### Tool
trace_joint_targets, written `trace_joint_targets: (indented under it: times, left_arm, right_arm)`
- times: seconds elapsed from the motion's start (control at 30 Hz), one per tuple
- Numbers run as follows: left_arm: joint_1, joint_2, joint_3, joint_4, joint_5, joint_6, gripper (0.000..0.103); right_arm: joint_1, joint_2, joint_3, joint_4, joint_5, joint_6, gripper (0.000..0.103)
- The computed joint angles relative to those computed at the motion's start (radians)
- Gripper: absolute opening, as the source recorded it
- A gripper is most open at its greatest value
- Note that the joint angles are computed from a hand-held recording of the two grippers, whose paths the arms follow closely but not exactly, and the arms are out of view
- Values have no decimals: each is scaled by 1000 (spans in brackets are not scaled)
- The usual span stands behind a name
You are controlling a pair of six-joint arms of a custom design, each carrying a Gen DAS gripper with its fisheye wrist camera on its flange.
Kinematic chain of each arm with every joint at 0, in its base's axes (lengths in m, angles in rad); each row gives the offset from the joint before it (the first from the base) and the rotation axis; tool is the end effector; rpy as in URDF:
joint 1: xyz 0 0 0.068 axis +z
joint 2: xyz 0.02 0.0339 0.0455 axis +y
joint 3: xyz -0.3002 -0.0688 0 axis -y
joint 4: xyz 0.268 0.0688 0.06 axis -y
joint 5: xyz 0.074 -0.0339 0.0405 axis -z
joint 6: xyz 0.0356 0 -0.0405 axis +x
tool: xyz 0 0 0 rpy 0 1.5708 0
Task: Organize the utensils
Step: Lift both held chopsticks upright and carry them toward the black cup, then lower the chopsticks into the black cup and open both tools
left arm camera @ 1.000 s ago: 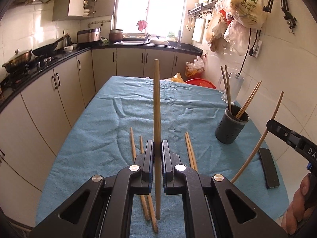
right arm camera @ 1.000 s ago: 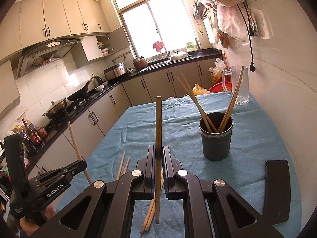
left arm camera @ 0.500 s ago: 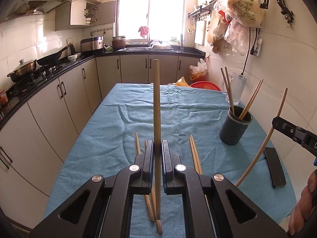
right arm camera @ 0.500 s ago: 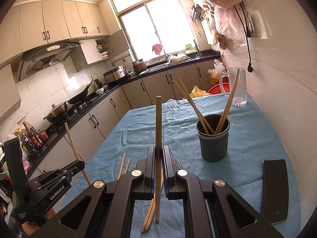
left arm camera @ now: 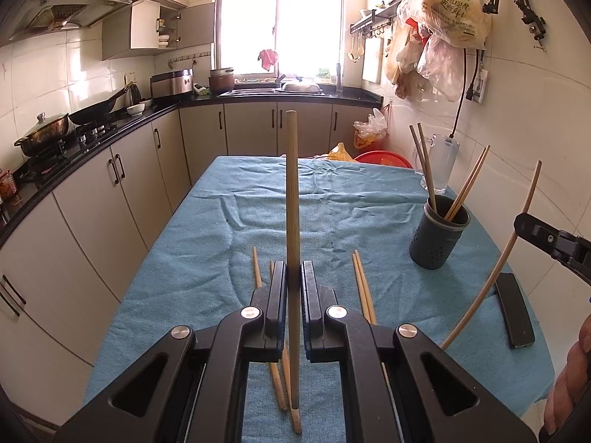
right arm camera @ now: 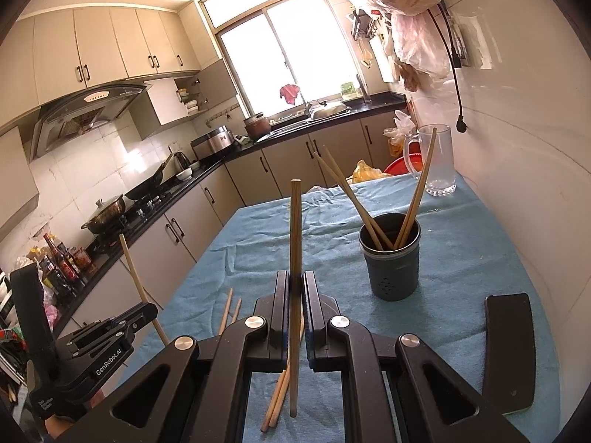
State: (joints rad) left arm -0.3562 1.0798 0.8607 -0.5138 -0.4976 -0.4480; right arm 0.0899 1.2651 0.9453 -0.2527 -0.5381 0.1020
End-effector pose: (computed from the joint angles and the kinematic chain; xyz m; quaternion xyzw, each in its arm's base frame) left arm 0.2227 -0.0647 0.3081 -0.1407 0.8799 0.0527 0.4509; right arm 0.2880 0.0443 0.3158 -0.1221 0.8472 0.2765 0.4370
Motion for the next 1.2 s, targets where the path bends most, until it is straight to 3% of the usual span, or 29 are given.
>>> trace_joint_targets:
  times: [0.57,0.7,0.97,1.2]
  left_arm:
    - [-6,21,18,-6,7,12,7]
    - [23,27,41,-5,78,23,7]
    - [122,60,150,12,325,37,7]
    - [107,198,322,54,368,13,7]
  right_arm:
    - [-66,-13,2,4,-37,18,7]
    - [-89,-14,9,5,-48,24,7]
    - [-180,-3,59,19,-73,53,7]
    - [-247,55,152,43,-78,106,7]
